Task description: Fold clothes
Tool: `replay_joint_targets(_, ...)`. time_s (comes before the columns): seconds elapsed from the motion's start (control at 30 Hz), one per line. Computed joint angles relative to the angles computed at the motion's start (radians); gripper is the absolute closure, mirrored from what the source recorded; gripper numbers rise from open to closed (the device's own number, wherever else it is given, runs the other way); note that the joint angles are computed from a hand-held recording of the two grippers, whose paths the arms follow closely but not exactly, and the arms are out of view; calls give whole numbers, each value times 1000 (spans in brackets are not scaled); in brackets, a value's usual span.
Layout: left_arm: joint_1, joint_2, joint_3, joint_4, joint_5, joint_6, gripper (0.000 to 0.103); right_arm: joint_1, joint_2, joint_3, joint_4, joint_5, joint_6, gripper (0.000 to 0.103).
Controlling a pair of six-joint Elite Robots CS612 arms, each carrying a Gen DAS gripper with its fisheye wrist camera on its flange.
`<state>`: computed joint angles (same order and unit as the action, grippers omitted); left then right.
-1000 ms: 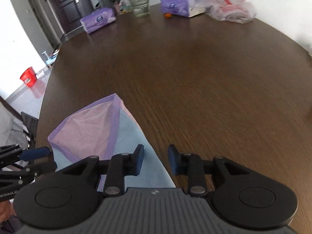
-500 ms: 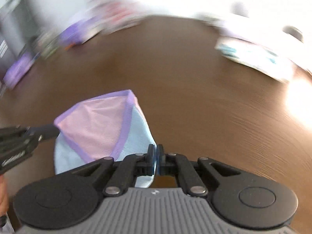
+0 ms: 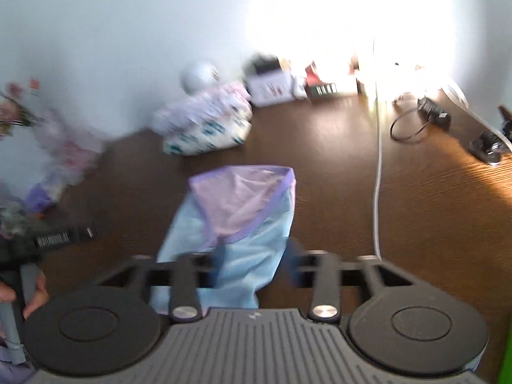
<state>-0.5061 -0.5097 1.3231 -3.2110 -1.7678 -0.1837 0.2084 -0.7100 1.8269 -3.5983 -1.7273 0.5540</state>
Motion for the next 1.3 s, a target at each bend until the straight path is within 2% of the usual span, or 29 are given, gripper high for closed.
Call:
replay_joint_targets(0.07,14,-44,99,-28,-125,38,54,10,3,56,-122,94,-31,55)
replay_joint_targets(0.13,26,-71,188,-71,-272,82,52,11,17,78,-152,199,-43,58)
replay_joint_targets(0.17,29,-76,221,-91,-326,98,50,20,23,83,-146,203,-55,64)
replay_joint_targets(0.23,24,-77,263,-123,-370,110,50,40,34,86,-127,187,-90,71)
replay_joint_targets(0.3,19,-76,302,-154,-413,123,51,43,44,88,-129,200,-82,77)
replay_joint_targets(0.33,14,-76,318,-168,-419,129,51,43,49,89,-132,209,-74,80)
replay_joint_targets(0.47,-10,-82,352,-234,-344,158,54,58,60,69,-93,181,-118,88)
replay_joint_targets(0.57,-26,-95,367,-222,-286,183,64,75,57,67,-74,155,-164,91)
replay_joint_targets(0.63,-34,-105,384,-222,-257,219,67,84,49,78,-66,148,-181,91)
replay_joint_targets(0.87,-43,-140,469,-246,-267,329,67,101,-6,184,-82,163,-238,89)
replay_joint_targets(0.97,-45,-158,504,-255,-272,370,65,103,-20,229,-163,137,-270,88)
replay_joint_targets(1.03,-38,-161,516,-292,-291,387,62,101,-16,230,-206,149,-265,88)
replay_joint_targets(1.1,-30,-159,517,-324,-320,416,49,100,-8,220,-234,159,-262,88)
replay_joint_targets(1.3,-33,-167,532,-310,-341,586,49,98,31,149,-230,216,-290,88)
